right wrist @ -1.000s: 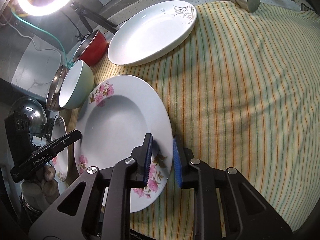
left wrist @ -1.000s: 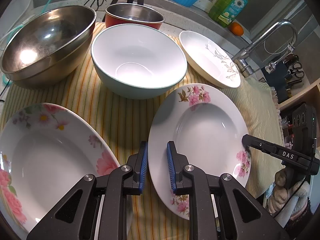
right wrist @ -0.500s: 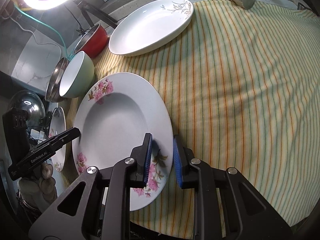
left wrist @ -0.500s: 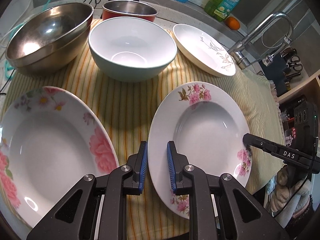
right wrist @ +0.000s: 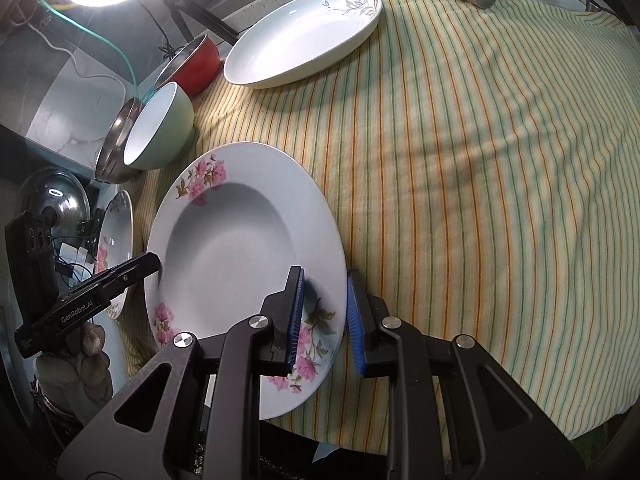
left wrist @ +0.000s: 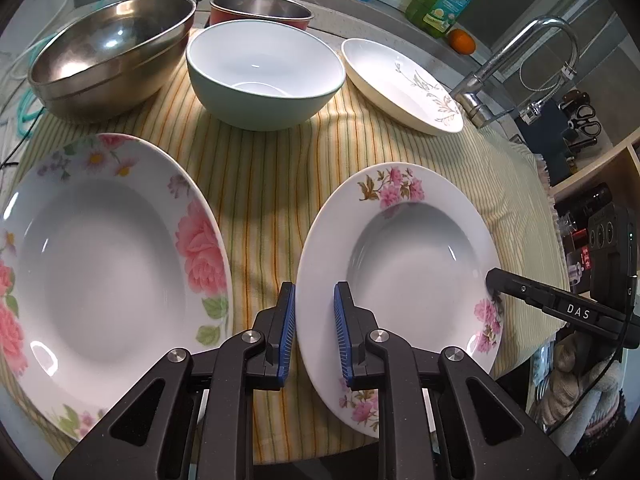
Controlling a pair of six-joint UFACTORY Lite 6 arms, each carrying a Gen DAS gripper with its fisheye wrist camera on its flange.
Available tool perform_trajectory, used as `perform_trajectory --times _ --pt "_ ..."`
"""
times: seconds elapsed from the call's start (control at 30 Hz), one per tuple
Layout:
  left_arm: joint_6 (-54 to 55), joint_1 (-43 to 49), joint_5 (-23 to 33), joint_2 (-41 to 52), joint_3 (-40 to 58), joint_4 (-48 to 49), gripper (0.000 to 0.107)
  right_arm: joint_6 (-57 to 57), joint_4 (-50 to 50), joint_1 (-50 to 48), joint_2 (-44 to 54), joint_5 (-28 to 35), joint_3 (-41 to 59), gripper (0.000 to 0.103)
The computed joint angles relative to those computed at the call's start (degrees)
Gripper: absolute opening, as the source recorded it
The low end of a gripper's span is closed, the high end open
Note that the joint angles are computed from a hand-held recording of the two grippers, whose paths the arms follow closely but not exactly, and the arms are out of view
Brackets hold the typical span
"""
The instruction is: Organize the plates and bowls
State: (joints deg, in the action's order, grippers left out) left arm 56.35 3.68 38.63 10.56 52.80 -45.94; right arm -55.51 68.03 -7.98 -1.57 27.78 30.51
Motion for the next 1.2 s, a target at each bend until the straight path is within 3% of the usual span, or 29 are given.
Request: perform_trajectory --times 0.5,0.53,0.63,0.67,0.73,0.87,1.2 --pt "1.3 0.6 -0.5 -3.7 -3.3 -0.2 0.017 4.8 -2.9 3.2 -3.9 -4.1 -2.4 0.022" --pt "1.5 0.9 -0.4 -4.1 -3.4 -0.2 0.017 6.3 -4.0 3.3 -4.5 -4.6 -2.4 0.025" --pt "2.0 1.7 0.1 -5.4 -3.7 -0.2 0.026 9.6 -6.4 3.4 -7.3 -5.5 -2.9 0.049" --pt "1.9 2.1 0.3 -5.8 -3.8 0.0 0.035 10.4 -7.0 3.5 -8.1 -5.5 -2.9 0.052" --pt "2.0 3.5 1.0 -6.8 -3.8 0.0 0.043 13.5 -9.6 4.4 -10.4 -5.8 -2.9 0.053" --pt "2.6 6.6 2.1 -8.7 -3.9 0.2 0.044 17.4 -12.0 7.2 -13.1 -6.2 -2.0 0.066" --pt "5.4 18.3 5.4 -8.6 -1.5 -0.4 0.044 24.1 -13.5 20.1 -9.2 -9.7 4.8 0.066"
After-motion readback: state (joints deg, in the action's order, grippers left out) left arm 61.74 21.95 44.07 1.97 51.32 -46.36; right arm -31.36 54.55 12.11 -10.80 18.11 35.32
